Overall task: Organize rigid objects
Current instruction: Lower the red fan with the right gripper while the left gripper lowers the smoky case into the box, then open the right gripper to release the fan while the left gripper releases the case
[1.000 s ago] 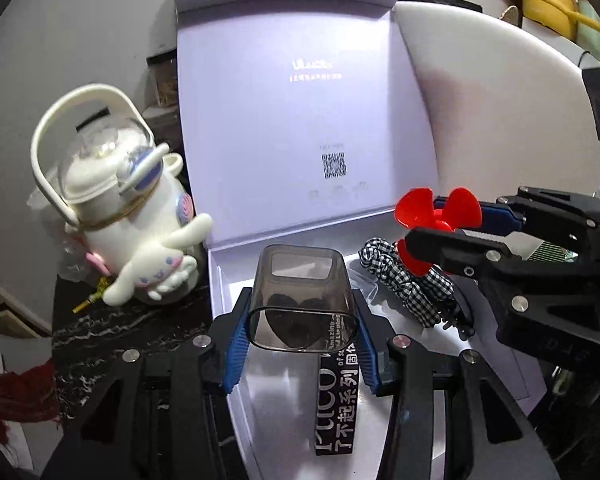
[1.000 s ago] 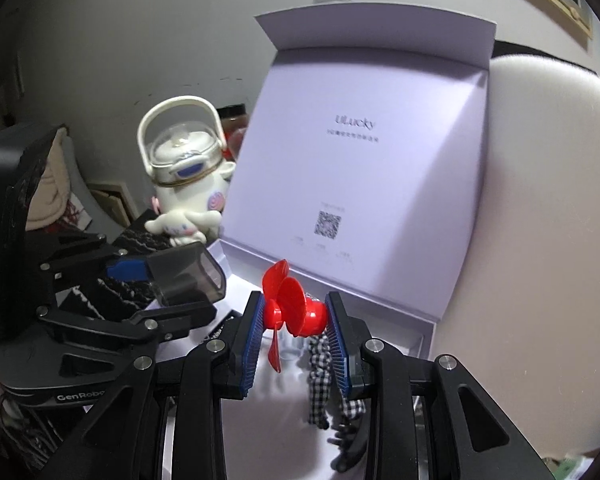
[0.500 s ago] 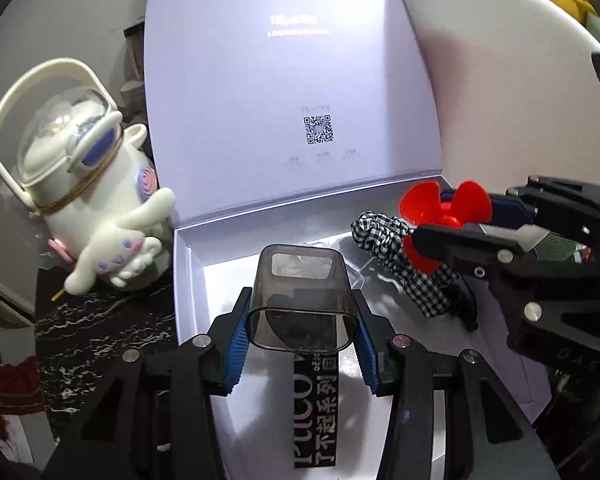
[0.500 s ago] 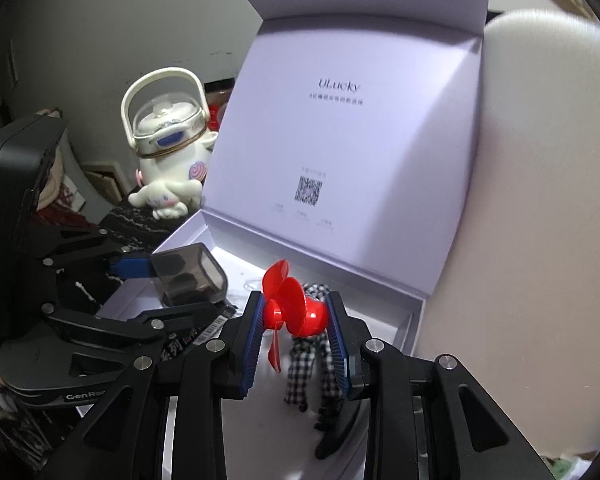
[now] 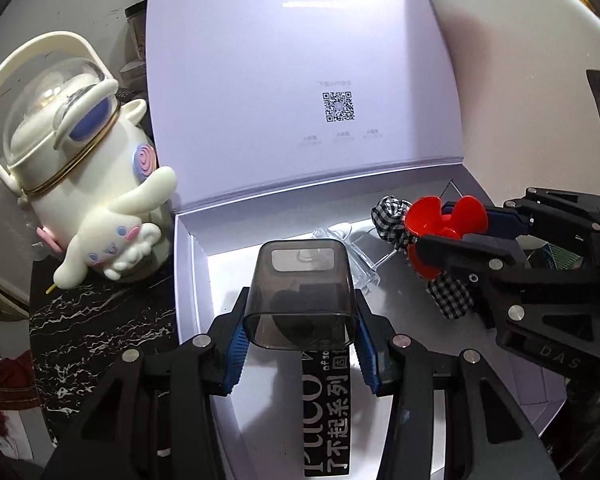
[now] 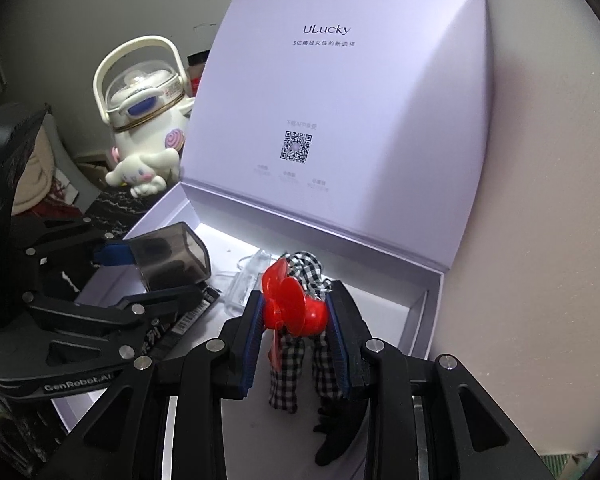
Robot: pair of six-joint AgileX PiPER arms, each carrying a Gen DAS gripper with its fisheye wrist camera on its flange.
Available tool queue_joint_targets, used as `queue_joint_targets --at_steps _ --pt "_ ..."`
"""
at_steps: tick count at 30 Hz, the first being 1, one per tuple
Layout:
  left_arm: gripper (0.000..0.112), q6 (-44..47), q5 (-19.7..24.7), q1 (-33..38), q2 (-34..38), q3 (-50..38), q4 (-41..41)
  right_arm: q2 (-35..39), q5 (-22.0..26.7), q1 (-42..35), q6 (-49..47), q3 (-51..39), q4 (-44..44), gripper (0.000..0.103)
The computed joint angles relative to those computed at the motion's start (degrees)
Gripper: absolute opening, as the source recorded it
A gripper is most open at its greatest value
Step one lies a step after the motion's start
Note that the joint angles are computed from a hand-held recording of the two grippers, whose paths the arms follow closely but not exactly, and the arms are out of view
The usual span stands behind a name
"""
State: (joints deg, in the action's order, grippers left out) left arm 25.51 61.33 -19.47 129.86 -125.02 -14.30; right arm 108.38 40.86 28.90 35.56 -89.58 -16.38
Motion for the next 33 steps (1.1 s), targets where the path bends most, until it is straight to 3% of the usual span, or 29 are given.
queue_joint_targets --at_steps 10,14,22,24,26,28,33 --pt "0.046 -0.29 -5.42 -1.92 -5.34 8.59 2.69 0.92 2.89 0.33 0.23 -2.05 -0.75 0.032" --pt "0.046 0.25 -7.34 -1.87 -7.65 11.33 2.29 0.58 2.93 0.61 0.97 -2.34 -1.89 0.048" --pt "0.047 -3.41 -4.63 -1.33 -7.26 8.89 3.50 -1.76 3.35 1.06 3.27 -0.97 -4.84 0.058" --pt "0.050 -4.98 -5.04 -1.60 -7.75 9.22 4.88 -2.55 2.88 1.16 3.63 0.44 -4.93 0.062" --pt "0.074 -5.37 -6.44 -1.58 -8.79 10.76 5.39 -3.05 3.47 1.30 4.05 1.18 -5.19 0.062" --pt "0.091 -5.65 -7.27 -1.31 -9.51 11.75 4.91 -3.65 3.68 1.66 5.48 1.76 -6.14 0.062" --pt "0.092 -6.22 -8.01 -1.37 -10.92 12.91 6.88 -6.01 2.92 2.18 7.77 3.99 -6.37 0.063"
